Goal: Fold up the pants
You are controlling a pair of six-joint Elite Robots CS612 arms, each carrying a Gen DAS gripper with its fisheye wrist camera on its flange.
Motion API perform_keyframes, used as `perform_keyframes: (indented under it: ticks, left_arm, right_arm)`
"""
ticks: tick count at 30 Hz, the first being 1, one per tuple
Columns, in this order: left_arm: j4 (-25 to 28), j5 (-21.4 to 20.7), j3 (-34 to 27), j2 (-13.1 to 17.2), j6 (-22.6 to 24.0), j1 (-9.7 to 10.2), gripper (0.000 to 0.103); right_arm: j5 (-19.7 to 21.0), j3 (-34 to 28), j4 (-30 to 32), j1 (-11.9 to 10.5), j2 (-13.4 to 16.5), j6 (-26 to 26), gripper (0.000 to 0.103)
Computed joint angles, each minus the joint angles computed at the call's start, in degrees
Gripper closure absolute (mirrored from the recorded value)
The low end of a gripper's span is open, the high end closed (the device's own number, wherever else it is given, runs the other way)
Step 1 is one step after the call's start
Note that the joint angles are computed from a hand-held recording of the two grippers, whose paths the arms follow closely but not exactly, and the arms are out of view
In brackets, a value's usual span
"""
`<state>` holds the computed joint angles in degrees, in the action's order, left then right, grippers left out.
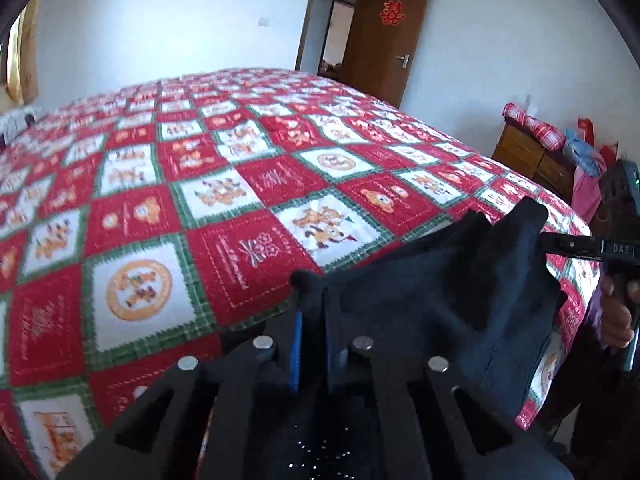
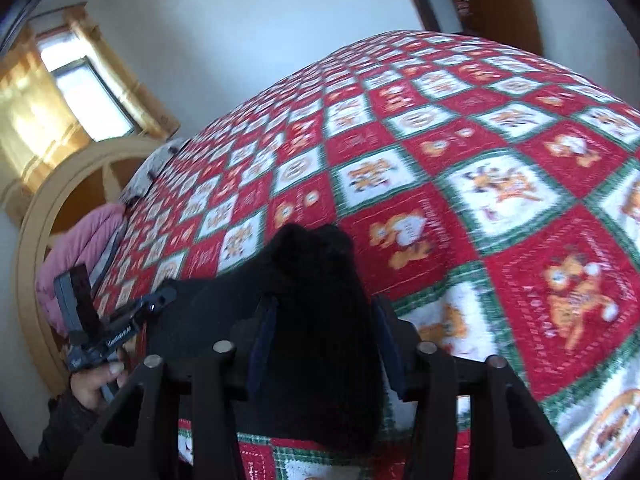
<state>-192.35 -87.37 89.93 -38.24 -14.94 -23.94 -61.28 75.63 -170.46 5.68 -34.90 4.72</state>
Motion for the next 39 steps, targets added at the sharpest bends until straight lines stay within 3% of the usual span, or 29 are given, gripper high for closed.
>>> perform_keyframes:
  ticks: [4, 7, 9, 10, 14, 15, 16, 17, 21, 23, 27, 29, 30, 32, 35, 37, 38, 39]
  left_arm:
    - [-3.1, 0.0, 1.3, -0.5, -2.8, 0.6, 0.094]
    - [-3.0, -0.4, 1.1, -0.2, -1.6, 0.58, 0.094]
    - [-2.9, 0.0, 1.0, -0.1, -1.7, 0.4, 0.094]
    - [-3.1, 0.1, 1.0, 0.0, -2.0, 0.39, 0.094]
    - [-5.4, -0.5, 1.2, 0.1, -5.1, 0.9, 0.094]
    - [-5.7, -0.4, 1.4, 0.0, -5.3, 0.95, 0.094]
    - [-5.9, 0.1, 1.6, -0.2, -5.2, 0.91, 0.094]
    - [-6.2, 1.1, 1.9, -0.3, -5.4, 0.86, 0.094]
    - [-5.2, 1.1, 1.6, 0.1, -6.8, 1.25, 0.094]
    - [-4.9, 0.2, 1.1, 0.7, -7.9, 1.45, 0.094]
    - [-5.4, -0.2, 0.9, 1.3, -8.1, 1.2, 0.094]
    - [-5.4, 0.2, 0.9, 1.3, -8.0, 1.11, 0.094]
    - [-5.6, -0.1, 0.9, 1.4, -8.4, 1.19, 0.094]
    - [-6.0, -0.4, 0.9, 1.6, -9.0, 1.31, 0.093]
    - [-6.2, -0.2, 0.9, 1.6, -9.0, 1.23, 0.093]
    - [-6.2, -0.2, 0.9, 1.6, -9.0, 1.22, 0.093]
    - [-6.1, -0.1, 0.9, 1.6, -9.1, 1.21, 0.092]
    - [-6.0, -0.1, 0.9, 1.6, -9.2, 1.23, 0.092]
  right_arm:
    - [1.7, 1.3, -2.3, 0.3, -0.7, -2.9, 0.073]
    - [-1.8, 1.2, -2.1, 0.8, -0.9, -2.7, 0.071]
    - [-2.9, 0.8, -1.5, 0.9, -0.6, -2.1, 0.053]
    - [-3.2, 0.7, -1.5, 0.9, -0.5, -1.6, 0.052]
    - [0.5, -0.3, -0.2, 0.5, 0.0, -1.6, 0.052]
    - [0.4, -0.8, -0.1, 0.7, 0.2, -2.5, 0.056]
    - [0.1, -1.3, 0.4, 0.9, 0.3, -3.3, 0.067]
    - [0.2, -1.8, 1.3, 1.1, 0.4, -4.1, 0.095]
    - [0.7, -0.9, -1.9, 1.2, -0.2, -4.1, 0.099]
    - [-1.6, -0.7, -0.4, 1.4, -0.4, -5.2, 0.099]
    - [-1.2, -0.6, 4.1, 0.7, 0.1, -6.0, 0.098]
    - [-0.3, 0.5, 2.9, 0.4, -0.3, -6.2, 0.09]
    - [-0.4, 1.0, 2.1, 0.3, -0.6, -6.3, 0.067]
    - [-0.3, 2.0, -0.8, 0.1, -0.8, -5.1, 0.046]
    - [0.5, 1.8, -0.6, 0.2, -0.8, -5.1, 0.046]
    - [-0.1, 1.6, 1.0, 0.6, -0.7, -6.8, 0.063]
    - [-0.6, 1.3, 3.0, 0.9, -0.7, -8.4, 0.091]
    - [-1.8, 1.5, 3.5, 1.1, -0.9, -9.3, 0.093]
